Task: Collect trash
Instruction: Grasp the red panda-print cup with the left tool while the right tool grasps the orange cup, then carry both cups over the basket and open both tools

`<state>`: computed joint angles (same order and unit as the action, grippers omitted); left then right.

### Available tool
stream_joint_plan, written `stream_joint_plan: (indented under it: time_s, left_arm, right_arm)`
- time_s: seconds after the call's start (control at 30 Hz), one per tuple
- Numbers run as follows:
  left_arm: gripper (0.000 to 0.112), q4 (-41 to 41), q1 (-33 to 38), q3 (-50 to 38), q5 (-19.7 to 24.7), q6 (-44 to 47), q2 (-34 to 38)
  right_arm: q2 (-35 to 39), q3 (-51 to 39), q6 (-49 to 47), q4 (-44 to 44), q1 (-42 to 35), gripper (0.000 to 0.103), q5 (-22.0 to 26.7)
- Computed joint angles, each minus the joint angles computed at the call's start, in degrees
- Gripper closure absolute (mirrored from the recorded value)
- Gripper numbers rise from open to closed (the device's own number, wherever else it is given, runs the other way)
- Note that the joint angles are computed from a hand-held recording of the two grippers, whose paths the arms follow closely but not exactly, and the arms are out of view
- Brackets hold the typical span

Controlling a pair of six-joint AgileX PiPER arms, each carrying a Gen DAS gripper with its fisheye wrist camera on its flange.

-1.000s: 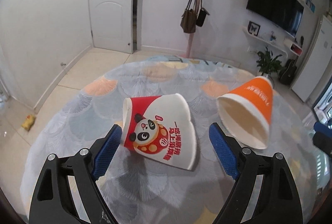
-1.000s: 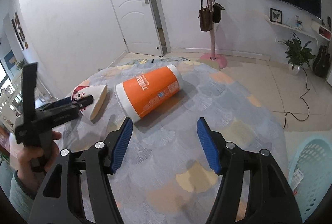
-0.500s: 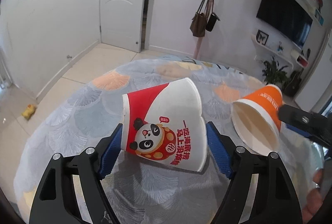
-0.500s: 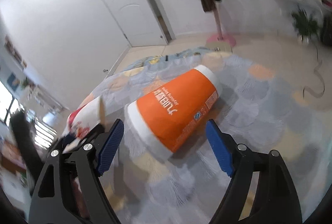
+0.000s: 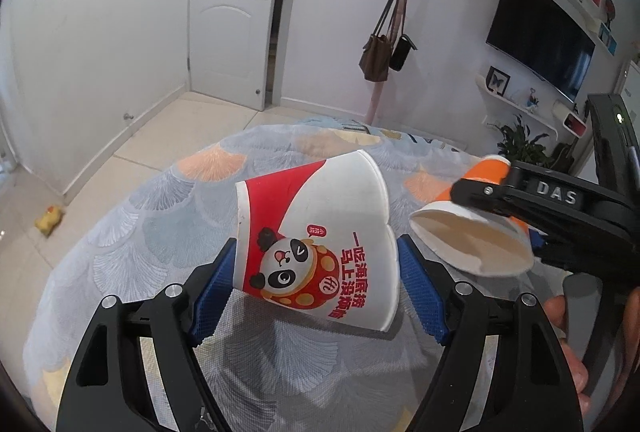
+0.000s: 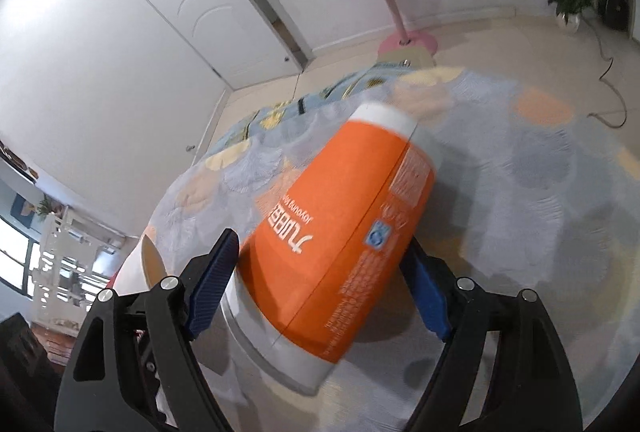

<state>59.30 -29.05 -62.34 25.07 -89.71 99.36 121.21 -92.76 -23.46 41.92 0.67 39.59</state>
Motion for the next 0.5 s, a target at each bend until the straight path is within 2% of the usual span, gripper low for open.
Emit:
stream_joint_plan:
  time_s: [0.07,0.17,0.2,0.27,0.33,0.4,0.5]
  left_arm:
    - [0.037,0.58,0.05,0.2,-0.26,-0.42,-0.16]
    - [0.037,2.7,-0.28,0.69,-0.17,-2.37,-0.55]
    - [0.037,3.52,-0.4,0.77,-0.05,-3.02,-0.51]
    - [0.037,6.37,-1.52,1.32,1.11,-5.48,-0.84]
    - [0.037,11.55,-2.83,2.88,1.31,-10.03,-1.82]
    - [0.037,12.81,-3.6,3.6,0.5,-11.32,-2.57]
    - [0.037,14.51,-7.02,4.83,2.46,-13.38,-5.49]
  right_arm:
    - [0.22,-0.39,-1.72,1.16,0.2,0.041,0.81]
    - [-0.65,0.7,-3.82,2.22,0.04,0.049,1.36]
    - [-1.93,2.55,-5.72,3.26,-0.11,0.051,0.58]
    - [-5.97,8.31,-10.53,5.92,-0.45,0.063,-3.48]
    - [-9.71,13.41,-17.27,10.46,-1.39,0.065,-5.87]
    - [-12.0,15.71,-20.93,12.55,-2.9,0.065,-5.7]
    - [-15.73,19.36,-26.42,16.18,-6.42,0.066,-4.02]
